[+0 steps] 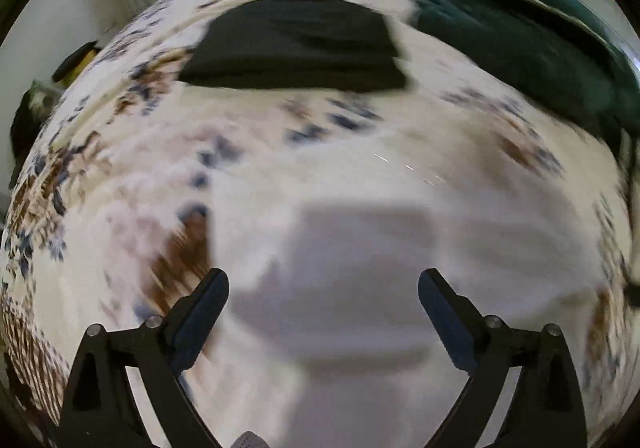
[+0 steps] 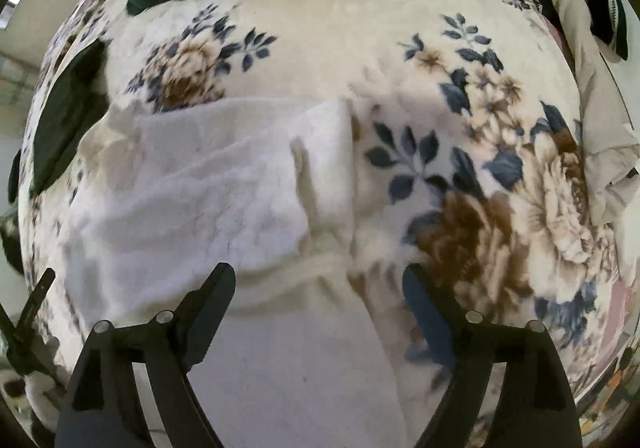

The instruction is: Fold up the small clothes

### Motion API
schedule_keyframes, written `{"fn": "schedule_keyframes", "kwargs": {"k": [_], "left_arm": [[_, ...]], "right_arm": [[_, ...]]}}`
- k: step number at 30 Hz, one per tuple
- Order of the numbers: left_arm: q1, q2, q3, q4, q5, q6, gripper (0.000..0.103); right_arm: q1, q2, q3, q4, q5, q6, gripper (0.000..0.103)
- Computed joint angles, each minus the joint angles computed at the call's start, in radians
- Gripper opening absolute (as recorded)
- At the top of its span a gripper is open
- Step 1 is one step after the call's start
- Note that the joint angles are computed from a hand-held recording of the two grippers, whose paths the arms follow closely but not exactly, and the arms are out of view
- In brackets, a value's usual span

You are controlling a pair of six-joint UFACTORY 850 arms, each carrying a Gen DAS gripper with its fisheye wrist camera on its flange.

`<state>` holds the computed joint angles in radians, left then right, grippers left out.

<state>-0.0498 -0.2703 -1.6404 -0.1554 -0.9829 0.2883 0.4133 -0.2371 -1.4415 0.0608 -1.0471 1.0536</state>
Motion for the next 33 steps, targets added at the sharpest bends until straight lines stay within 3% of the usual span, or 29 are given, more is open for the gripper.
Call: {"fn": "schedule_keyframes", "kwargs": {"k": [5, 9, 14, 20, 27, 29, 30, 31, 32, 33], "left_arm": [[-0.125, 0.2, 0.223, -0.045, -0.071, -0.041, 0.097], [-0.329, 0.367, 0.409, 0.004, -0.147, -0.246, 0.097], [-0.562, 0.451, 0.553, 0.051, -0.195, -0.536, 0.097], [-0.754, 0.43, 0.633, 0.169, -0.152, -0.783, 0.097], [-0.845, 0.365, 0.615, 0.325, -0.132, -0.964, 0.097], [-0.86, 0.352, 0.605, 0.343, -0.13, -0.996, 0.097], [-0.864, 0.344, 0.6, 0.348, -0.128, -1.007, 0.097], [-0.876, 0.342, 0.596, 0.354, -0.127, -1.023, 0.096], [-0.882, 0.344, 0.596, 0.356, -0.117, -1.03, 0.094], [-0.888, 0.346, 0.595, 0.36, -0.096, -1.032, 0.085]], "right_arm": [[-0.038, 0.132, 0.11, 0.119, -0.006, -0.194, 0.087], [-0.142, 0.237, 0.22, 0.246, -0.021, -0.419, 0.087], [-0.284, 0.271, 0.289, 0.366, -0.009, -0.679, 0.087], [-0.392, 0.13, 0.257, 0.575, 0.08, -0.958, 0.084], [-0.383, -0.112, 0.145, 0.714, 0.107, -1.061, 0.08], [-0.372, -0.148, 0.126, 0.733, 0.112, -1.065, 0.072], [-0.367, -0.162, 0.12, 0.751, 0.114, -1.068, 0.062], [-0.363, -0.166, 0.116, 0.766, 0.12, -1.074, 0.051], [-0.357, -0.168, 0.11, 0.762, 0.124, -1.071, 0.024], [-0.35, -0.17, 0.102, 0.759, 0.124, -1.067, 0.017]]}}
